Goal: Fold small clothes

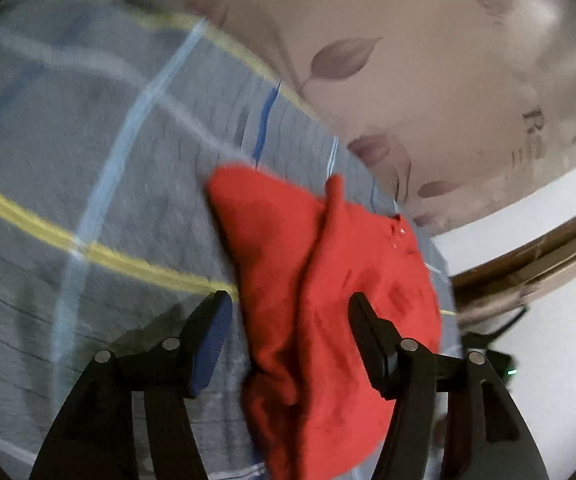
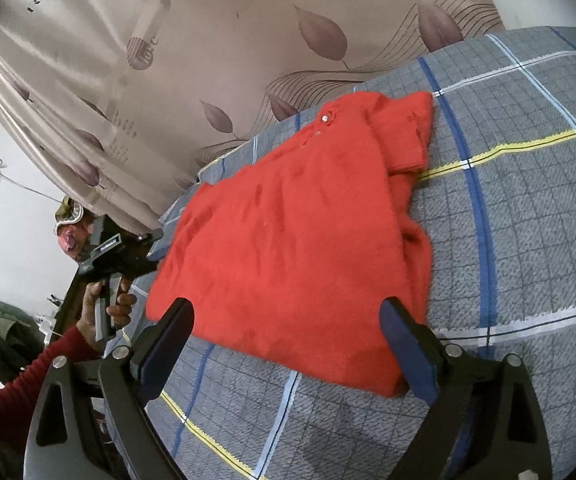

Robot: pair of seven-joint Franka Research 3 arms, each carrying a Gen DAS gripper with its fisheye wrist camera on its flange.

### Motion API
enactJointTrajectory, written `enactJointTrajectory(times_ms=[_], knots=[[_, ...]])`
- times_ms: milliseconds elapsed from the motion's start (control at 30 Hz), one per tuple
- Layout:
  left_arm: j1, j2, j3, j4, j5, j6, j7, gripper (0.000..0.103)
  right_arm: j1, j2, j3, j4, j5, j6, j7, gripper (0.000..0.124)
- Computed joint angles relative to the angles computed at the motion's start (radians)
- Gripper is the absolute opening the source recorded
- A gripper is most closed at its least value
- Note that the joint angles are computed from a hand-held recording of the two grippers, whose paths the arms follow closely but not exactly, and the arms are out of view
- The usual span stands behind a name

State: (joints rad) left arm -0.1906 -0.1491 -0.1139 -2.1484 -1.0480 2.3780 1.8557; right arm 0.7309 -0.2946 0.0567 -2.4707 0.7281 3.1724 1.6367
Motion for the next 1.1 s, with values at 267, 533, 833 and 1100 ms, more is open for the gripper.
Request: enactJointTrajectory(times_ms=[267,533,833,1100], knots=[[0.004,0.083,-0.023,0.096,-0.051,-0.086,0.103,0.071,-0.02,-0.001,0.018,0.0,-0.023,-0.005,0.026,0.093],[-0.021,0.097,-0.082,0.098,0.155,0.089,0.064,0.028,-0.037,0.002,0.03,0.002,-0.043,-0.01,0.042,0.094],[-0.062,0.031,-0.144,0.038,0.8,0.265,-0.287,0.022,-0.076,0.009,0.065,0.006,-0.087,-0.012,0.085,0.094],[-0.091,0.034,-0.127,0.045,1.043,0.254,-0.459,0.022,-0.21,0.024,0.179,0.016,-0.243,-0.033,0.219,0.095]])
